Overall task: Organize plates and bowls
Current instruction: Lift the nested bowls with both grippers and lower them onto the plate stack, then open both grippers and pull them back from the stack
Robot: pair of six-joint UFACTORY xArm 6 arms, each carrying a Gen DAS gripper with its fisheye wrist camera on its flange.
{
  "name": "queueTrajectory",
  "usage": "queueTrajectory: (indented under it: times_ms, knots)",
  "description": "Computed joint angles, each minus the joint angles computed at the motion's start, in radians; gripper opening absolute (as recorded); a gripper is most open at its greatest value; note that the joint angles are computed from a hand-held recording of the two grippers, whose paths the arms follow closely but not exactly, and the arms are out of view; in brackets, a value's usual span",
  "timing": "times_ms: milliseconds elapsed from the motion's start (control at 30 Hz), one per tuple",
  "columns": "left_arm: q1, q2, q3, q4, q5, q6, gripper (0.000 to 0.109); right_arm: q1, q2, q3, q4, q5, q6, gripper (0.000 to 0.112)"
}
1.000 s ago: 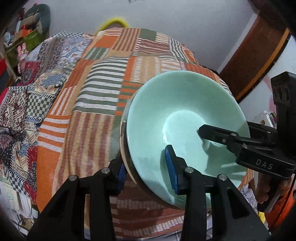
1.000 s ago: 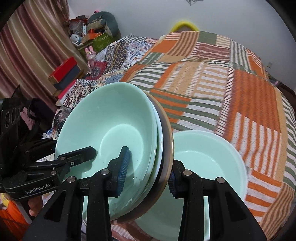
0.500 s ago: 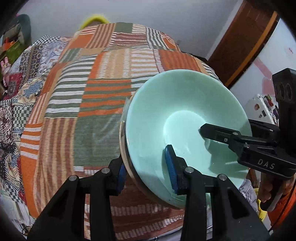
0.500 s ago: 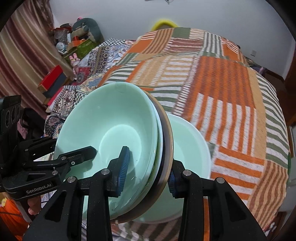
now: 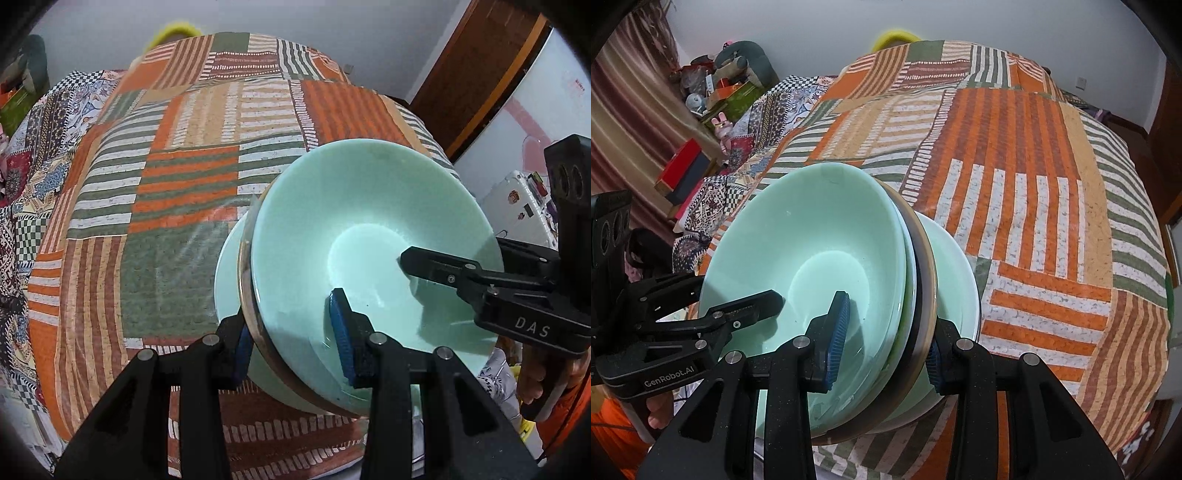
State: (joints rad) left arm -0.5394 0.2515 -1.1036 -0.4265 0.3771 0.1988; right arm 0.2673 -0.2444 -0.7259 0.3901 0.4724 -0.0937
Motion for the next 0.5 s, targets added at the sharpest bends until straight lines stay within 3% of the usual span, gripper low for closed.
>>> queueTrajectory:
  times_ms: [500]
  knots:
    - [0.005,0.036,-0.027,-0.001,0.0,0.001,0.039,-0.013,0.044,-0.013,0.114,0.009,-0.064,0.034]
